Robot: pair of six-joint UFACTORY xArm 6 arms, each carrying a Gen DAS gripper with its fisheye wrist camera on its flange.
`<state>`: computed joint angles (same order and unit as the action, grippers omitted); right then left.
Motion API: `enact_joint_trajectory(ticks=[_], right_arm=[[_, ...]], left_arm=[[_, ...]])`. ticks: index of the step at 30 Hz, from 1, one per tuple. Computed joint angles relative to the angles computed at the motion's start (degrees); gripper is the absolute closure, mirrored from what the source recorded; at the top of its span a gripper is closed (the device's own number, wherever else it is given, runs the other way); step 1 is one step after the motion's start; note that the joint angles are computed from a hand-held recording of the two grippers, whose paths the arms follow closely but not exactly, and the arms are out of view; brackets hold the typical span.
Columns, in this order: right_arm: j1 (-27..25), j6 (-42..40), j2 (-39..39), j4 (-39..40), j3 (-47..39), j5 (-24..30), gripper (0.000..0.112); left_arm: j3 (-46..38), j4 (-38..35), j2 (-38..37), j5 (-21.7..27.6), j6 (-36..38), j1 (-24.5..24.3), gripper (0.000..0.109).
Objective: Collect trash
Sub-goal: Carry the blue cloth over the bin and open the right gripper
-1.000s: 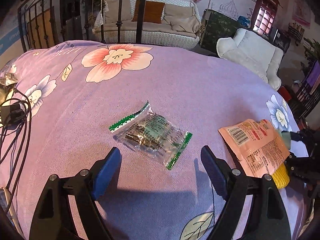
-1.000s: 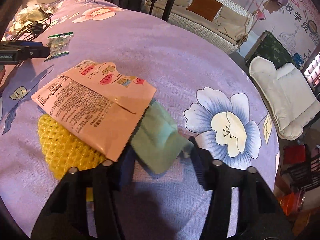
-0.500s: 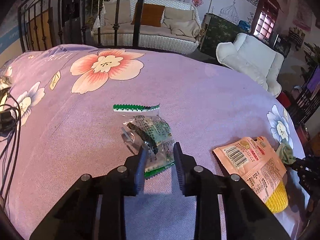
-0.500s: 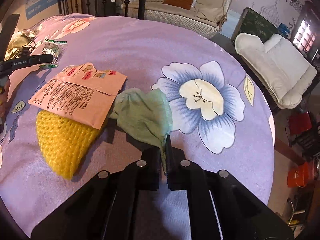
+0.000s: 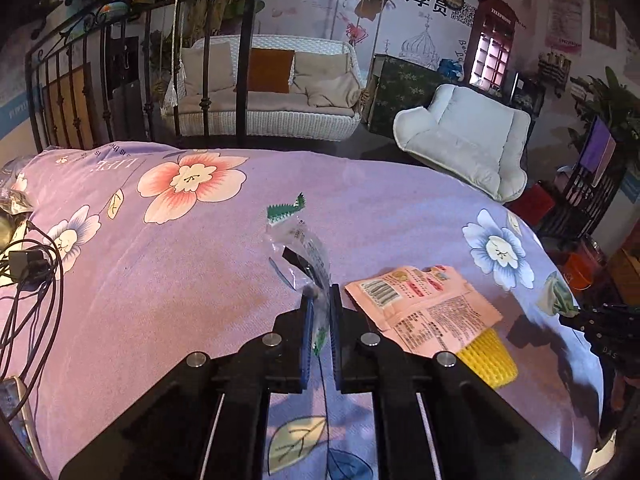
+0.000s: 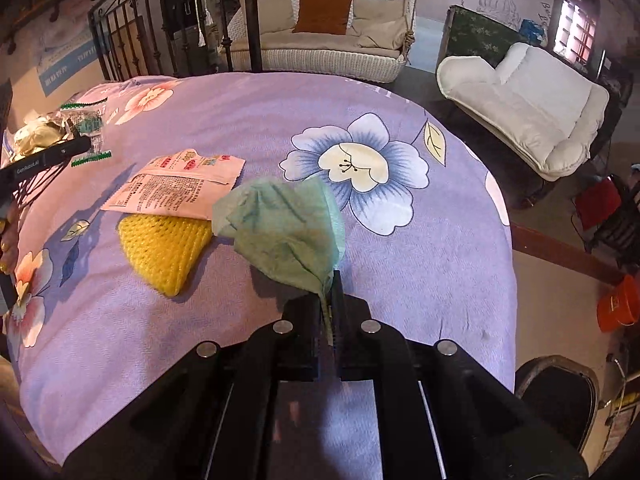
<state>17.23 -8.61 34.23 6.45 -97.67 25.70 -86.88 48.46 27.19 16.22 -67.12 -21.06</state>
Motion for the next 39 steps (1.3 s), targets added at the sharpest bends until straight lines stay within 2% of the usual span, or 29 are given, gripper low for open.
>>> enact_joint_trajectory(ticks=[5, 9, 14, 22, 27, 33, 36, 39], right_arm=[[-0.12, -1.65, -6.04, 4.68, 9.01, -4.99, 0.106], [-0.44, -2.23, -11.04, 7.54, 16.01, -8.14, 0.106], [-0.78, -3.58, -16.86, 10.61, 24.11, -11.88, 0.106], [-2.19, -1.11, -26.1, 11.02, 36.93, -18.13, 0.106], [-4.21, 2.67, -31.67, 9.42, 44.42, -21.22, 0.106], [-9.19, 15.28, -37.24, -1.28, 51.96, -23.14, 0.106], [-11.61, 19.76, -38.97, -4.57, 54.58, -23.27, 0.106], [-14.36, 27.37, -39.75, -11.93, 56.04, -22.73, 0.106]], left_arm=[[5.23, 10.21, -5.45, -0.71, -9.45, -2.68, 0.1], [7.38, 14.27, -7.8, -1.1, -13.19, -5.47, 0.1], [7.79, 15.39, -8.19, -1.85, -13.98, -8.71, 0.1], [4.65, 15.66, -5.26, -2.96, -12.39, -14.17, 0.1], [1.03, 11.11, -1.81, -4.69, -7.07, -16.62, 0.1], [-4.79, 5.01, 3.02, -6.46, -0.04, -20.02, 0.1], [-7.68, 0.77, 5.54, -7.15, 5.04, -21.52, 0.1], [-10.74, -4.74, 8.19, -7.44, 11.44, -22.86, 0.1]])
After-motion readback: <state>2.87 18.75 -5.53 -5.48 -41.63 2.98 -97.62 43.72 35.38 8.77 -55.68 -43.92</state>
